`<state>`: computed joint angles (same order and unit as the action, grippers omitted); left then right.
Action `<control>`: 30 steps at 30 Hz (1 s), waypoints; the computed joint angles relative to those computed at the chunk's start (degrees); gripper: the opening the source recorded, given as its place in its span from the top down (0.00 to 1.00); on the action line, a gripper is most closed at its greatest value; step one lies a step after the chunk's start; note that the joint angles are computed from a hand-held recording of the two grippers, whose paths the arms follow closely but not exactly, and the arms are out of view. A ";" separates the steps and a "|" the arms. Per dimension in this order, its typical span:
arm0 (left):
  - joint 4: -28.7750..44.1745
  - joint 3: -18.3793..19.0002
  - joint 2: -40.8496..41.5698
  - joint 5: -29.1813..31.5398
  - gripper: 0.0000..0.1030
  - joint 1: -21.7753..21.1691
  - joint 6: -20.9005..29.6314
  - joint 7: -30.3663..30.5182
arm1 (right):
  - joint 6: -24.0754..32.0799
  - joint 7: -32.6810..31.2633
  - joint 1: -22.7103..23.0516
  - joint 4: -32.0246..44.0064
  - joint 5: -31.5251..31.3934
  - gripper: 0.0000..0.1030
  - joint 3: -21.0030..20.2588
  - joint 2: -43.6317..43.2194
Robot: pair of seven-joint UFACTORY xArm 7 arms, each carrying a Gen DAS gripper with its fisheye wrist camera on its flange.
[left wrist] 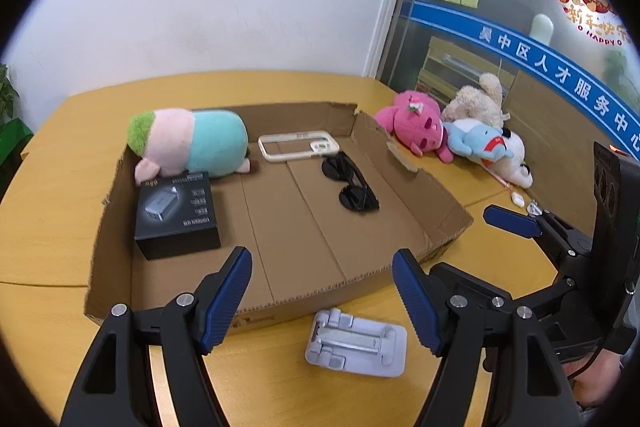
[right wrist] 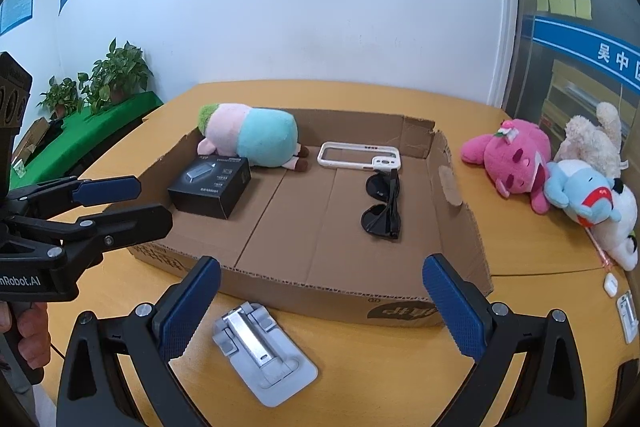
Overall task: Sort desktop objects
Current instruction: 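Move both tools toward the white folding phone stand on the table, then close the left tool on the phone stand while the right tool grips it too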
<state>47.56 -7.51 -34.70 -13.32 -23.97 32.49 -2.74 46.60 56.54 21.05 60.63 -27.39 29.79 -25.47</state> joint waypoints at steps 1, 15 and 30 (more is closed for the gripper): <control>-0.37 0.22 0.06 -0.14 0.29 -0.38 0.41 0.44 | -0.61 0.00 0.32 -0.76 0.37 0.01 -0.26 -0.20; -7.36 3.33 2.34 -6.87 0.29 -3.53 4.76 7.81 | -7.20 -4.99 8.62 -14.89 16.91 0.14 -5.71 0.78; -6.75 0.72 6.51 -7.45 0.41 -2.46 7.72 11.96 | -10.18 -9.74 9.30 -18.76 22.63 0.27 -9.08 -1.28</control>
<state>40.80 -6.80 -28.19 -20.77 -26.44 40.21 9.22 36.43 46.80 30.35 41.88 -4.76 20.70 -26.76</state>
